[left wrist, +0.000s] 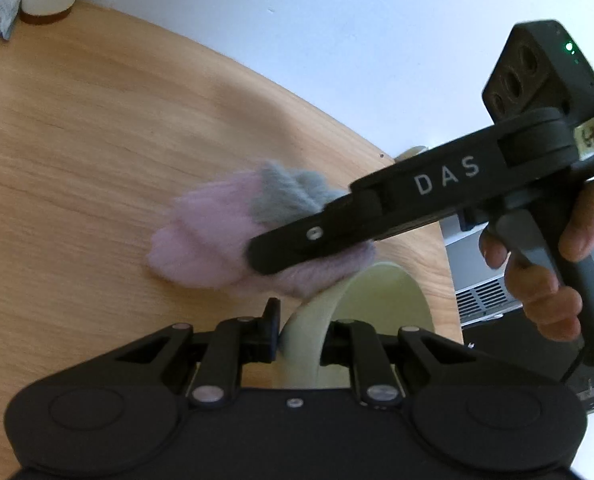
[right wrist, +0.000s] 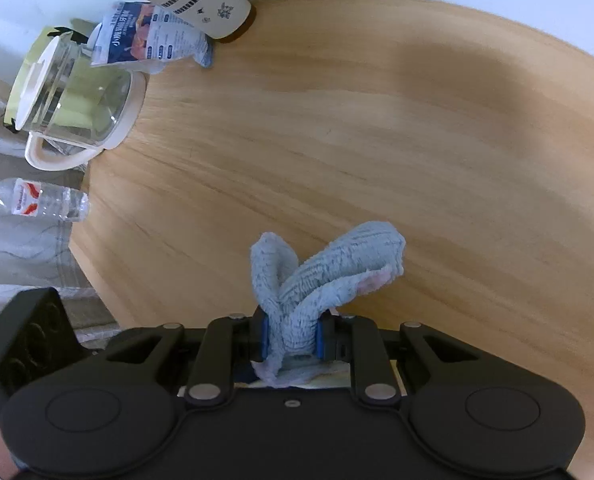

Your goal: Clean bowl

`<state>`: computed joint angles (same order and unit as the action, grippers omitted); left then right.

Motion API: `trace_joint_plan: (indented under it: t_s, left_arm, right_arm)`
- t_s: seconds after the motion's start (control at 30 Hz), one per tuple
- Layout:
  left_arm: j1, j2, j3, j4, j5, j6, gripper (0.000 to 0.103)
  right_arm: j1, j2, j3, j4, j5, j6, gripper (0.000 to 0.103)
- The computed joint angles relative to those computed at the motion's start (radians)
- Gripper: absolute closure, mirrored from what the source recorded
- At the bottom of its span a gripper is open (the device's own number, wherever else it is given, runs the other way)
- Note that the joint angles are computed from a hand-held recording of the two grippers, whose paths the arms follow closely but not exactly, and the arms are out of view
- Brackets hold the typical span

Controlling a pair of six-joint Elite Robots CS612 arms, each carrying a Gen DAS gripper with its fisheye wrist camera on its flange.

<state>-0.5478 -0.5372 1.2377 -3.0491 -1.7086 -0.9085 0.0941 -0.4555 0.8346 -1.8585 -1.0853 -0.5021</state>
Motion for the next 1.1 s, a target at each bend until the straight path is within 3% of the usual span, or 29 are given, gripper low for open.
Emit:
trace_joint_plan:
  t_s: [0.23, 0.47, 0.53, 0.67, 0.97, 1.1]
  left_arm:
    - [0.001, -0.005, 0.001, 0.002, 0.012, 0.009, 0.088]
    - [0.003, -0.010, -0.004, -0.001, 0.002, 0.075, 0.088]
    - [0.003, -0.014, 0.002, -0.001, 0.011, 0.089, 0.088]
    - [0.001, -0.012, 0.005, -0.015, 0.018, 0.067, 0.087]
    - [0.013, -0.013, 0.043, -0.089, 0.032, -0.036, 0.087]
    - [0.007, -0.031, 0.072, -0.107, 0.042, -0.031, 0.087]
  right_arm:
    - [-0.029, -0.021, 0.046, -0.083, 0.001, 0.091, 0.080]
    - [-0.014, -0.016, 0.038, -0.054, 0.043, 0.040, 0.080]
    - [0.003, -0.012, 0.031, -0.055, 0.014, 0.025, 0.080]
    - [0.000, -0.011, 0.027, -0.064, -0.007, 0.049, 0.080]
    - [-0.058, -0.030, 0.111, -0.169, 0.043, 0.287, 0.080]
    - [-0.075, -0.044, 0.183, -0.286, 0.145, 0.455, 0.080]
